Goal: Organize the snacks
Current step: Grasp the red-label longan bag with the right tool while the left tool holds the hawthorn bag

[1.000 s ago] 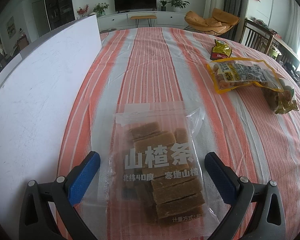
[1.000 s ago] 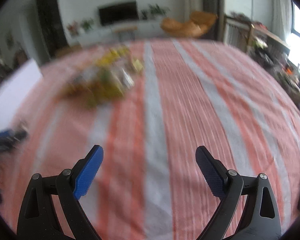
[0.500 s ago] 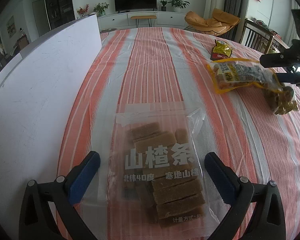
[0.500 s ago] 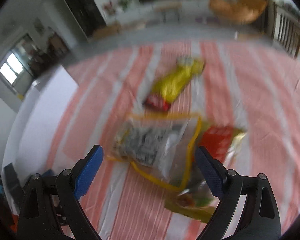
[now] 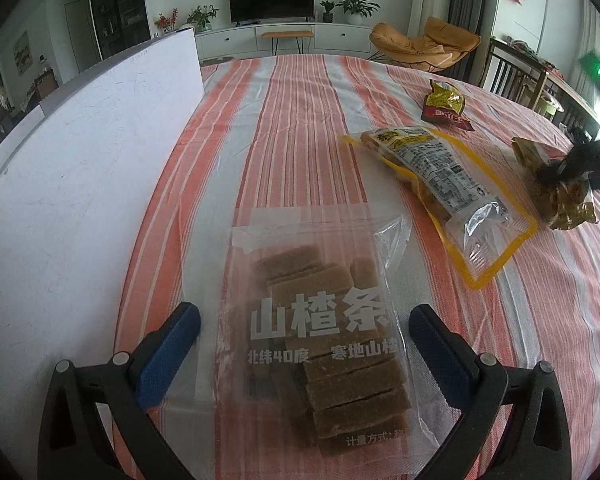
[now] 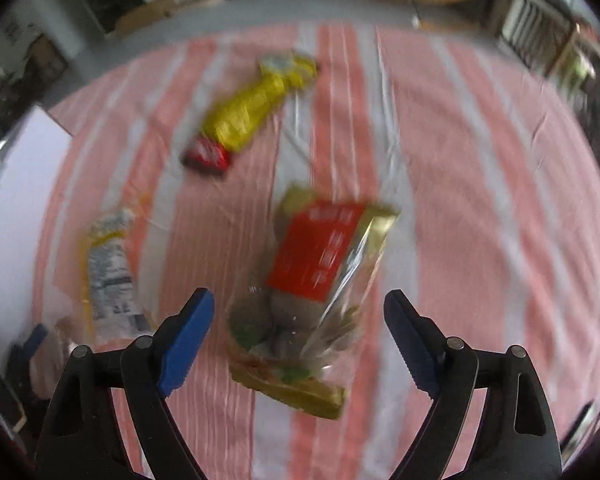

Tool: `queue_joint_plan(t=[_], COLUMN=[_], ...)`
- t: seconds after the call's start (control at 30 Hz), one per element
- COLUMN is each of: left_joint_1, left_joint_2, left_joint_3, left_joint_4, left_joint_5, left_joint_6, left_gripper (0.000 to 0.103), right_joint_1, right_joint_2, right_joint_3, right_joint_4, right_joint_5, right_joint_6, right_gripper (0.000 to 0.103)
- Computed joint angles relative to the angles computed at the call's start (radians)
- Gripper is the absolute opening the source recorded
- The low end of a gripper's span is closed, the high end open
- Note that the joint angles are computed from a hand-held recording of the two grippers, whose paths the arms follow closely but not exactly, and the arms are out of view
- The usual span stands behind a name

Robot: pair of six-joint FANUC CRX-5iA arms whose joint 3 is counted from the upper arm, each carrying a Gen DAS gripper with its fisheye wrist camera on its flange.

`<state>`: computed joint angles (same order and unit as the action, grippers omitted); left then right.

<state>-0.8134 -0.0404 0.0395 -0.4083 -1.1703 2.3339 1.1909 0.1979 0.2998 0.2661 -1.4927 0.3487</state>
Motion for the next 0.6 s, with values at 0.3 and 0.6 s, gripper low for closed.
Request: queue_joint_plan(t=[0.3,0.6], left_joint_1=[0.001,-0.001], left_joint_2=[0.003,0.005], left_joint_3=[0.002,0.004], left_joint_4=[0.0,-0.002], left_joint_5=[0.001,-0.002], left_joint_6=[-0.001,0.002], left_gripper=[0.103,0.103], right_joint_1=[0.114,0.439], right_joint_2=[-0.116,-0.279], right_joint_3=[-0.297,-0.569], right_joint_4=[0.228,0.448], right_joint_5=[0.105,0.057], right_joint_6=[-0.233,-0.516], right_gripper=[0.077,0.078])
